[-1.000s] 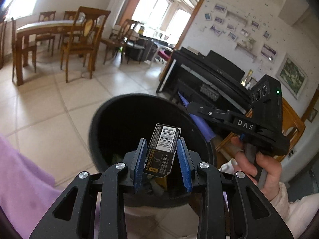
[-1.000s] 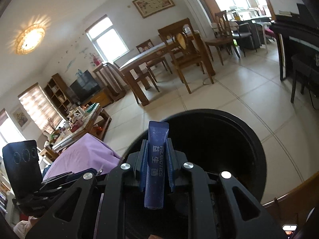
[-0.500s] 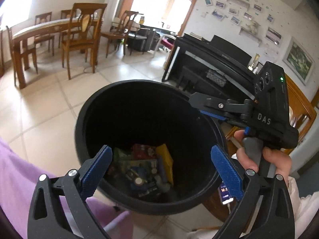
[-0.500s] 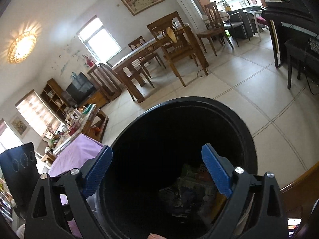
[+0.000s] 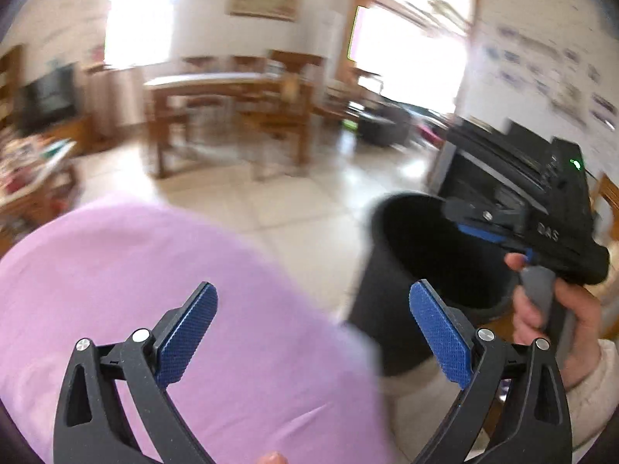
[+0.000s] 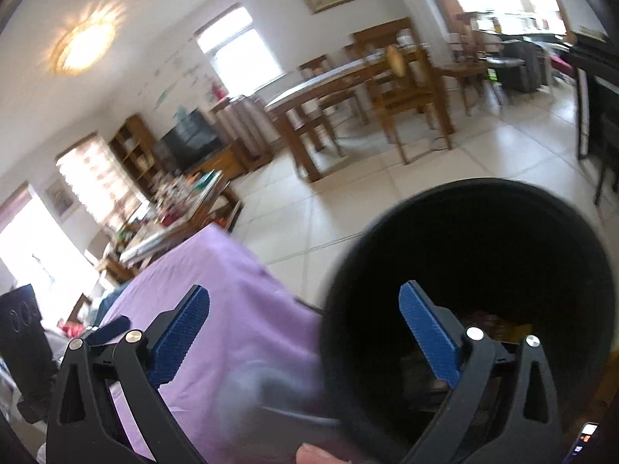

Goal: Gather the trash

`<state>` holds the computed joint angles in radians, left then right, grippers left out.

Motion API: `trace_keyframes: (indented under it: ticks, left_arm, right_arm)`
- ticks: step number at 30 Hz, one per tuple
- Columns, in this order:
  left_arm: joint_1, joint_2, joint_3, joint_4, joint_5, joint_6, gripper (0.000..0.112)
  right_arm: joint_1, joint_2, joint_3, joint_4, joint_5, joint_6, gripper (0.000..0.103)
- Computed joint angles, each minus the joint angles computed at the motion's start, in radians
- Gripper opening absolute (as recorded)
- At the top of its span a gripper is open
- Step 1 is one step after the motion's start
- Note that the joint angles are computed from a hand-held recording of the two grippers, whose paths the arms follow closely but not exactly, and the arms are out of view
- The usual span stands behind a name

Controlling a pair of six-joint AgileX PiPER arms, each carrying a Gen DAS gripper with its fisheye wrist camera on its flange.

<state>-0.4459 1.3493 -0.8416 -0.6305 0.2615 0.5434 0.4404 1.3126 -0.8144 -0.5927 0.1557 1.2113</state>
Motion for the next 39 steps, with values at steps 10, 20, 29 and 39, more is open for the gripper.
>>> trace_keyframes:
  ticks: [10,20,29,39]
  left_arm:
    - [0.594,-0.319,0.241,0.109,0.004,-0.04,0.098]
    - [0.969,-0.219,0.217,-0.353,0.076,0.445,0.098]
    - [1.027,-0.231,0.26,-0.493,0.069,0.608,0.098]
    - [1.071,-0.212,0.282,-0.65,0.076,0.791,0.098]
  right_arm:
    - [0.454,0.451,-0.563,-0.293,0.258,0.216,0.098]
    - [0.616,0.758,-0.997,-0.377,0.417,0.131,0.098]
    - [0.607,0.773,-0.969,-0.516,0.371,0.327,0.098]
    - [0.595,0.76,-0.942,-0.552,0.34,0.404,0.098]
